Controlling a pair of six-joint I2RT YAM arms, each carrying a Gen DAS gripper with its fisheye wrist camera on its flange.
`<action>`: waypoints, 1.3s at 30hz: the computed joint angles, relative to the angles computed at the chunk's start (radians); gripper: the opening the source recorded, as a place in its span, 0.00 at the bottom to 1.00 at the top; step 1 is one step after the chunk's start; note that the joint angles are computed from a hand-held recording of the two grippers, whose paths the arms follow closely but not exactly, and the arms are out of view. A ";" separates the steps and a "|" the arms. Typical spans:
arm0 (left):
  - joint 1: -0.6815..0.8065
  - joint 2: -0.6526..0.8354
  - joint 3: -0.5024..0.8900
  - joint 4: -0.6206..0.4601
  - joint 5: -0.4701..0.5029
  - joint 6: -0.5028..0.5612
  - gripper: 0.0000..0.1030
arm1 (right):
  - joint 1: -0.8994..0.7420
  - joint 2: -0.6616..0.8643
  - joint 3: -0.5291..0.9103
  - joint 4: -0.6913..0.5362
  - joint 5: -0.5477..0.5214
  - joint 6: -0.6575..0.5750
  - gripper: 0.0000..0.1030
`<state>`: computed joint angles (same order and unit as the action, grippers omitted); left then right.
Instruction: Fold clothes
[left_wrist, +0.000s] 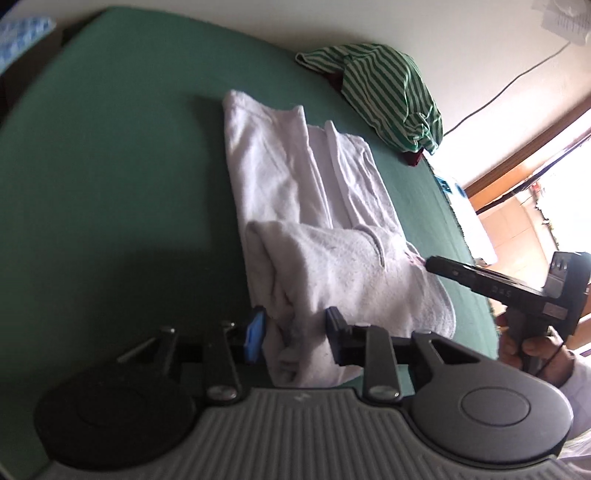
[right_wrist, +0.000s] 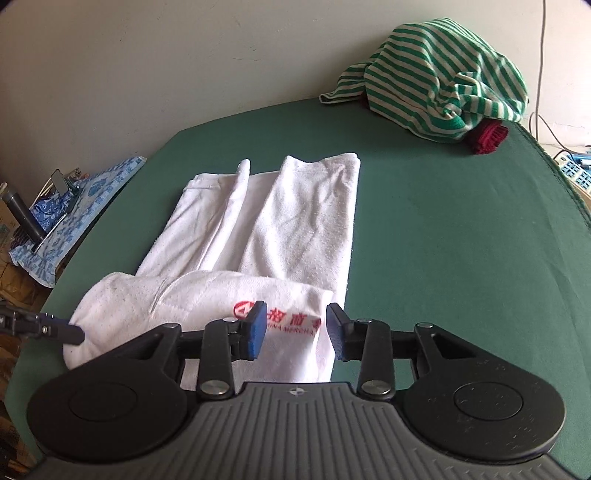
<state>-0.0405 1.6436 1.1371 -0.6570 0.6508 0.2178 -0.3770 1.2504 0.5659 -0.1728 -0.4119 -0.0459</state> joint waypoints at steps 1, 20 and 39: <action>-0.013 -0.042 -0.016 0.037 -0.040 -0.008 0.30 | -0.007 -0.038 -0.010 -0.033 -0.005 -0.010 0.37; -0.160 0.162 0.136 0.103 -0.198 0.009 0.42 | 0.059 0.146 0.153 -0.065 0.051 -0.033 0.27; -0.154 0.918 1.258 -0.336 -0.202 0.107 0.60 | -0.041 0.897 1.062 -0.498 -0.123 -0.055 0.33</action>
